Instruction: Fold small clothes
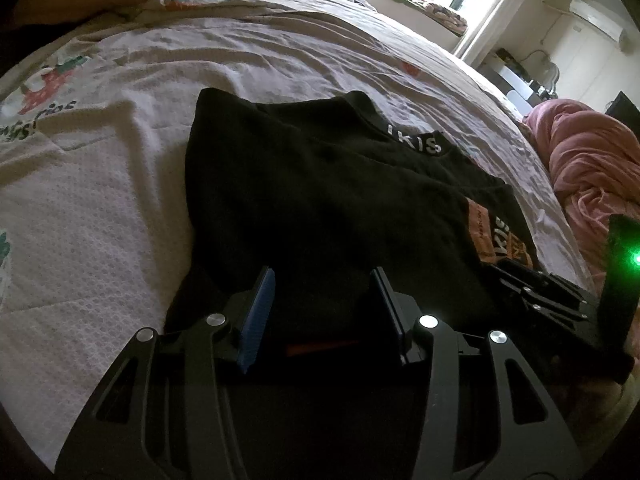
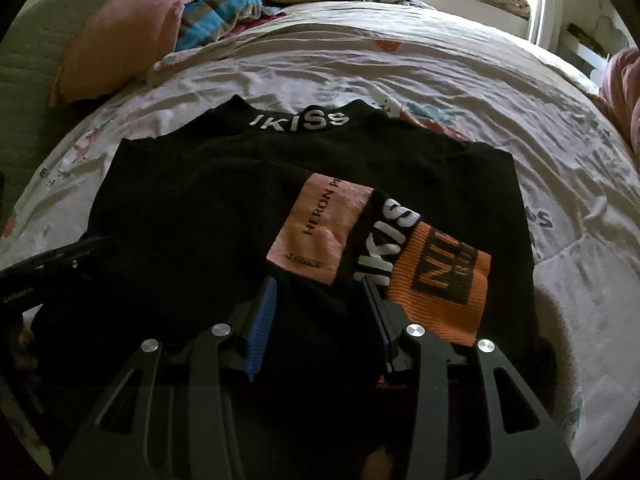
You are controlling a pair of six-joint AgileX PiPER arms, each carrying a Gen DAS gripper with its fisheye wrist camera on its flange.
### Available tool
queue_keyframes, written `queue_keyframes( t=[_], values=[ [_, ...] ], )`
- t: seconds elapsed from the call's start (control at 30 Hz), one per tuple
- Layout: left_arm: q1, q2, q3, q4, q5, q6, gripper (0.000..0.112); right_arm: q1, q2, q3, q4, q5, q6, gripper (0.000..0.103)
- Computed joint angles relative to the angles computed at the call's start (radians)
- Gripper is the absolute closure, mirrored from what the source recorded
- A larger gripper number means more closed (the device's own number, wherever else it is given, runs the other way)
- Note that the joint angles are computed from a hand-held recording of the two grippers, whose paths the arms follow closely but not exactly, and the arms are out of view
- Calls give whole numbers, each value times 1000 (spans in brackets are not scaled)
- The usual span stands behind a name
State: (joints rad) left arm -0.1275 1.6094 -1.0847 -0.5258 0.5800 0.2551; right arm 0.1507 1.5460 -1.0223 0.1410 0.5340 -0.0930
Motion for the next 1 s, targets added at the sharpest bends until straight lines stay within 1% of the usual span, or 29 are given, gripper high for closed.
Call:
queue_keyframes(
  t=[0.1,0.2,0.37,0.43,0.47,0.53,0.57,0.6,0.67,0.77,0.87,1.0],
  values=[
    [-1,-1,1,3,-2,-2,71,-6,-12,7,30,-4,-22,56],
    [-2,-1,-1,10,-2,-8,71,-6,-32,12,43,-8,-27,53],
    [-5,-6,0,13,-2,-14,71,-12,-71,25,77,-5,-49,41],
    [-10,-11,-2,26,-3,-28,71,-16,-82,30,91,-5,-58,39],
    [-11,-15,0,31,-4,-34,71,-18,-86,32,97,-6,-60,33],
    [-14,-22,-2,40,-3,-46,70,-23,-98,39,109,-11,-65,25],
    [-15,-29,0,44,-2,-51,70,-24,-103,42,111,-14,-67,25],
    [-13,-32,0,45,0,-51,68,-24,-110,45,110,-16,-66,24],
    [-13,-43,-1,50,5,-60,65,-26,-121,48,106,-14,-61,16],
    [-23,-72,10,80,-2,-91,57,-35,-140,55,121,-16,-76,14],
    [-30,-98,16,118,-8,-125,54,-49,-157,59,145,-14,-96,11],
    [-31,-128,25,137,-13,-151,44,-68,-183,63,169,-8,-120,8]
  ],
)
